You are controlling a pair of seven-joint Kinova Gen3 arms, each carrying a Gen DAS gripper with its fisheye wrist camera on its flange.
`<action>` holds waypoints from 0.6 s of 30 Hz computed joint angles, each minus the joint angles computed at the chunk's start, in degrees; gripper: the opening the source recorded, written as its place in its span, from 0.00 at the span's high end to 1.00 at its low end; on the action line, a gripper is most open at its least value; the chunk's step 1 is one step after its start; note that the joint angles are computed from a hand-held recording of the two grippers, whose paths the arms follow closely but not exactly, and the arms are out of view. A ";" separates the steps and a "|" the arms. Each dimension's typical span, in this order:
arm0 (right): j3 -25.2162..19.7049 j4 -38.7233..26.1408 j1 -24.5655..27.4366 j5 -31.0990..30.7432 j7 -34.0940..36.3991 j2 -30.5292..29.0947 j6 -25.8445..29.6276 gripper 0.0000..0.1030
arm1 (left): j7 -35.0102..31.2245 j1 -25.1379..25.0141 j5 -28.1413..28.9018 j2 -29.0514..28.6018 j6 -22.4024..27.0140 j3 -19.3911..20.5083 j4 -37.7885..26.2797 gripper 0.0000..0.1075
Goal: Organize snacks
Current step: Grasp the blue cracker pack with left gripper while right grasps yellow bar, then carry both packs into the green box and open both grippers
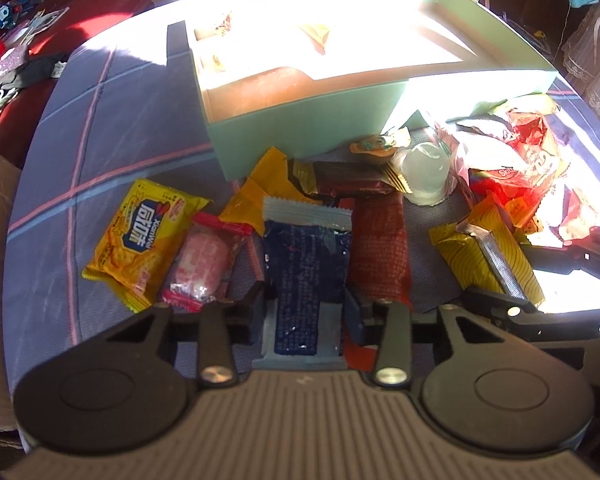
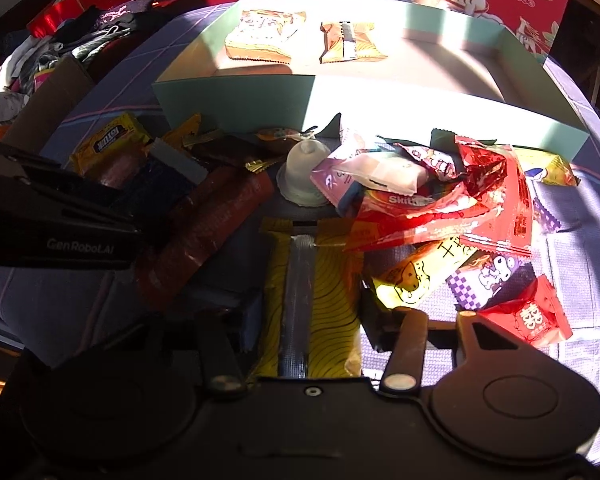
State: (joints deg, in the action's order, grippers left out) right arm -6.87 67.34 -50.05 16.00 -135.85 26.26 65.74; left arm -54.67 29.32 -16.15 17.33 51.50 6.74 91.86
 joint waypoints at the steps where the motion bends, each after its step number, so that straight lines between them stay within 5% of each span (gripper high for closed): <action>1: -0.03 0.43 0.20 -0.37 -0.31 -0.38 -0.25 0.52 | 0.26 -1.71 1.73 -0.98 -0.29 1.00 0.82 0.64; 6: -1.23 2.82 2.36 -3.04 0.62 -2.61 -3.36 0.55 | 5.26 0.10 -0.37 -3.50 0.49 -0.33 2.58 0.64; 18: -2.26 1.70 5.39 -7.31 2.93 -5.46 -6.31 0.55 | 5.78 -1.91 0.73 -6.67 1.28 1.88 1.56 0.64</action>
